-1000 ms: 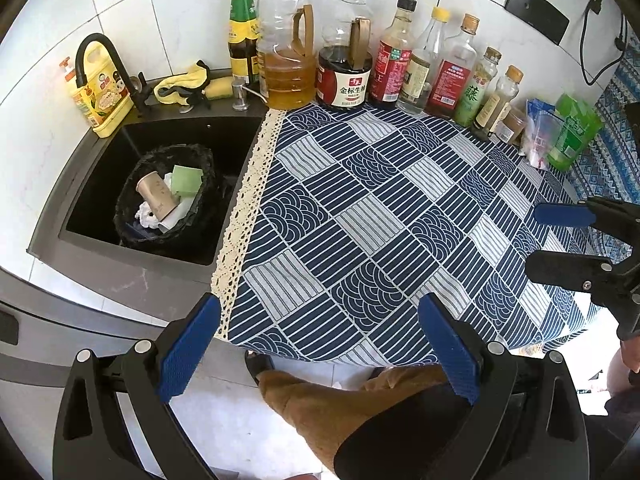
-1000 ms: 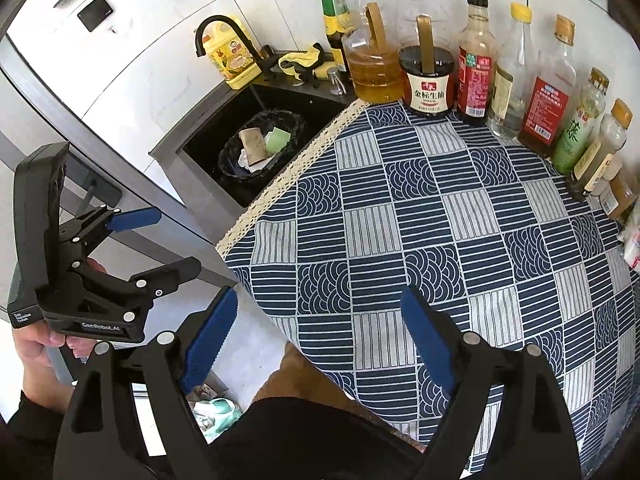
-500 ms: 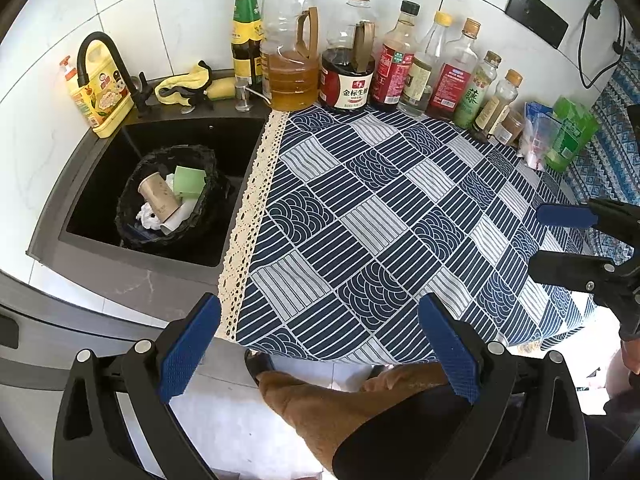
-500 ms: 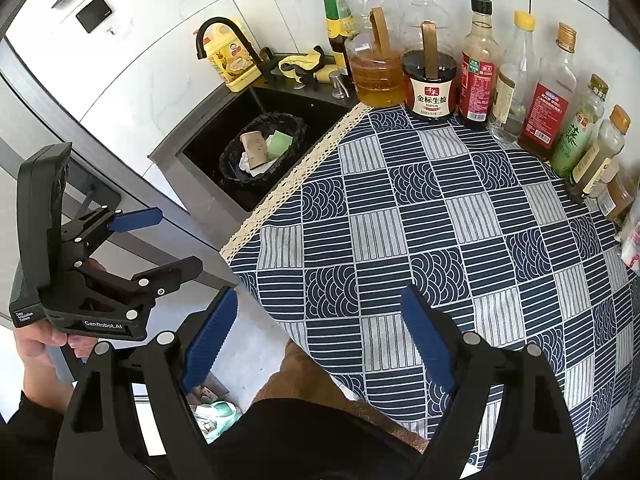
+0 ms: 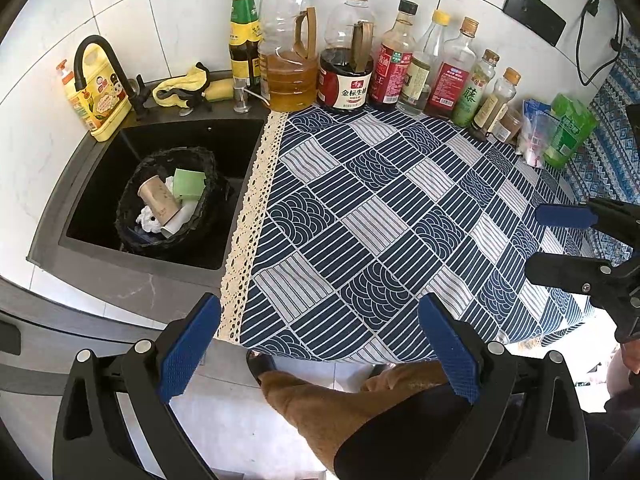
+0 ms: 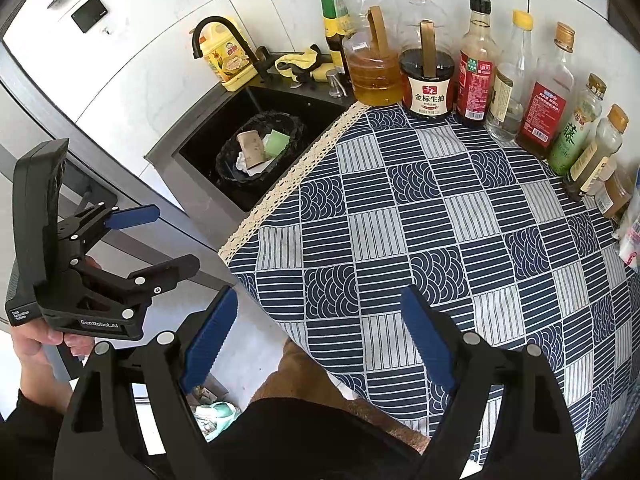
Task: Collect trash
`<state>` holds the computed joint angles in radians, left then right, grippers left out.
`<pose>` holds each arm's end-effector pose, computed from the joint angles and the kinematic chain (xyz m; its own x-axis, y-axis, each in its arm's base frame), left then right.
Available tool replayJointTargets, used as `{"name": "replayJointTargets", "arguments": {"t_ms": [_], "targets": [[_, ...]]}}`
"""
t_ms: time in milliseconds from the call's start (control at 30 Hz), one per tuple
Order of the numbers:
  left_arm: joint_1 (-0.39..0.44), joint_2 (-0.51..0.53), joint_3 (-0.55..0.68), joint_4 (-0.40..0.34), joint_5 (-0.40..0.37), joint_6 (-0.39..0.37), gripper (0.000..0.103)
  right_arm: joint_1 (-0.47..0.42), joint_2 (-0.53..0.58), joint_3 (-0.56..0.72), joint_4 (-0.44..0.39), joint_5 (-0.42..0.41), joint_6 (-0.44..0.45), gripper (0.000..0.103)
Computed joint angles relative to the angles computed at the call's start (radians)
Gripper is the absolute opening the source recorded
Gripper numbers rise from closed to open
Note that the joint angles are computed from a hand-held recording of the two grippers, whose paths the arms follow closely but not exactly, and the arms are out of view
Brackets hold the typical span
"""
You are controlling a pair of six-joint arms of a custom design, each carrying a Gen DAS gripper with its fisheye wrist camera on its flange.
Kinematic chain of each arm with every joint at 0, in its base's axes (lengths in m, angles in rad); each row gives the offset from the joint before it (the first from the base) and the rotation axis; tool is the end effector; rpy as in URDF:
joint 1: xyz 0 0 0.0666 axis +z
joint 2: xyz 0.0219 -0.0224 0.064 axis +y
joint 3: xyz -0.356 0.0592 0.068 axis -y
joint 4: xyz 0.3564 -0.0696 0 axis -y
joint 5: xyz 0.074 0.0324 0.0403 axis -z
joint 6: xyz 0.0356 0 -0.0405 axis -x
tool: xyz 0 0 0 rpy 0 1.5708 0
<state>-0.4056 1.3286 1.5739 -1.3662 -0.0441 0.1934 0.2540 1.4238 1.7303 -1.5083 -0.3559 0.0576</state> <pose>0.3641 -0.1551 0.4803 -0.8844 0.1708 -0.4344 0.2105 0.9766 -0.0446 0.3990 0.1160 0.5000 -0.8807 -0.2844 -0.3788 -0.4085 0.8607 0.3037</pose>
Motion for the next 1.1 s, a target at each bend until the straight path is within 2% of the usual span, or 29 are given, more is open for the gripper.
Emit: {"name": "replayJointTargets", "arguments": {"t_ms": [1100], "targets": [[0.009, 0.004, 0.0, 0.002, -0.009, -0.007, 0.096, 0.019, 0.01, -0.001, 0.006, -0.002, -0.004, 0.083]]}}
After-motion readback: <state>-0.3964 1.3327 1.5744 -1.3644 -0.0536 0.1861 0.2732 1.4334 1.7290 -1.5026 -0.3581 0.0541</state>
